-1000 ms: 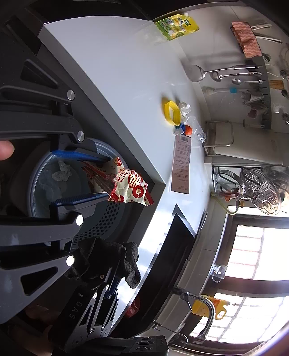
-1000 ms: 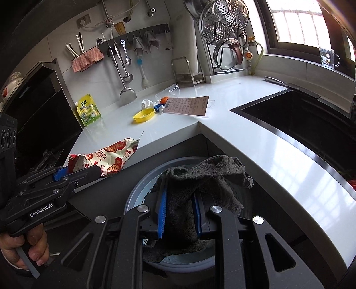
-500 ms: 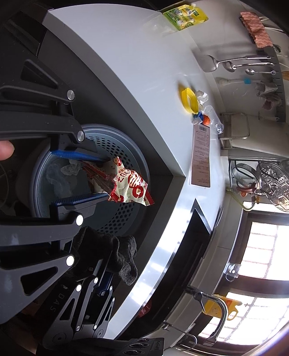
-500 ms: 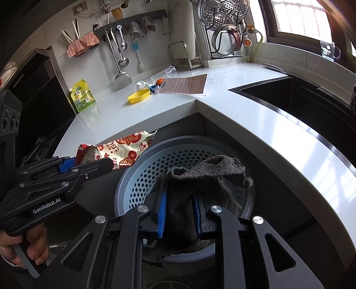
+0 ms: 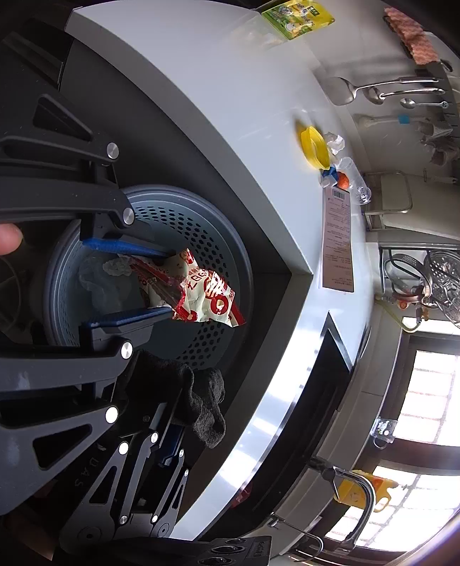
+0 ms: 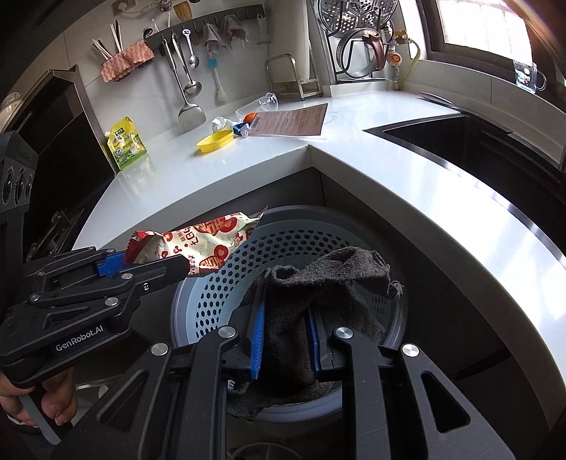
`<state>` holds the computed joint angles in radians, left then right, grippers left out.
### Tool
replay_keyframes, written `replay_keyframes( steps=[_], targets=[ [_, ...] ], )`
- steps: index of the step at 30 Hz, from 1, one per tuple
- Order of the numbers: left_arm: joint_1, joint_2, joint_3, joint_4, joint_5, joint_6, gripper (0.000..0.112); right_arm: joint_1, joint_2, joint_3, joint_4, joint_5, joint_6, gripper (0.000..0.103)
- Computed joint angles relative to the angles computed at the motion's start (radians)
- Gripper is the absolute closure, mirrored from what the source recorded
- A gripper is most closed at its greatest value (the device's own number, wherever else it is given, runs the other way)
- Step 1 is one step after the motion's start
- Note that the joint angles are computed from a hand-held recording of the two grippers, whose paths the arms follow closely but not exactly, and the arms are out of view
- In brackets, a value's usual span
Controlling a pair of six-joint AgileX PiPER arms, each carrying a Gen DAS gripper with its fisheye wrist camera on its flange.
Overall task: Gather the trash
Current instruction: 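Carry wrapper and cloth over the basket with both tools, then open both tools to drop wrapper and cloth into the basket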
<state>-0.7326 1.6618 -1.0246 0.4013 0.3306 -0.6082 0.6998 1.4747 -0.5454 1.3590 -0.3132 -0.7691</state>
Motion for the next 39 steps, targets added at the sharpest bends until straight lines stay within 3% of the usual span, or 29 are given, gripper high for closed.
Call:
replay_keyframes(
  steps=[15,20,28,30,34,36,39],
  targets=[
    [0.014,0.053,-0.040,-0.050,0.003,0.050,0.083,-0.031,0.059,-0.029,-0.057,0.026,0.041,0.083],
    [0.007,0.072,-0.053,0.003,0.013,0.003,0.081,-0.039,0.088,-0.038,-0.056,0.022,0.044,0.082],
    [0.010,0.102,-0.064,-0.029,0.015,0.036,0.080,-0.065,0.161,-0.059,-0.180,0.040,0.162,0.070],
    [0.011,0.107,-0.066,-0.028,0.016,0.034,0.072,-0.065,0.168,-0.060,-0.189,0.036,0.174,0.060],
    [0.016,0.111,-0.069,-0.028,0.015,0.032,0.065,-0.073,0.167,-0.055,-0.230,0.035,0.212,0.057],
    [0.013,0.108,-0.066,0.009,0.011,-0.009,0.055,-0.078,0.163,-0.058,-0.226,0.038,0.201,0.057],
    [0.013,0.109,-0.072,0.020,0.012,-0.020,0.054,-0.091,0.162,-0.063,-0.240,0.049,0.201,0.057]
  ],
)
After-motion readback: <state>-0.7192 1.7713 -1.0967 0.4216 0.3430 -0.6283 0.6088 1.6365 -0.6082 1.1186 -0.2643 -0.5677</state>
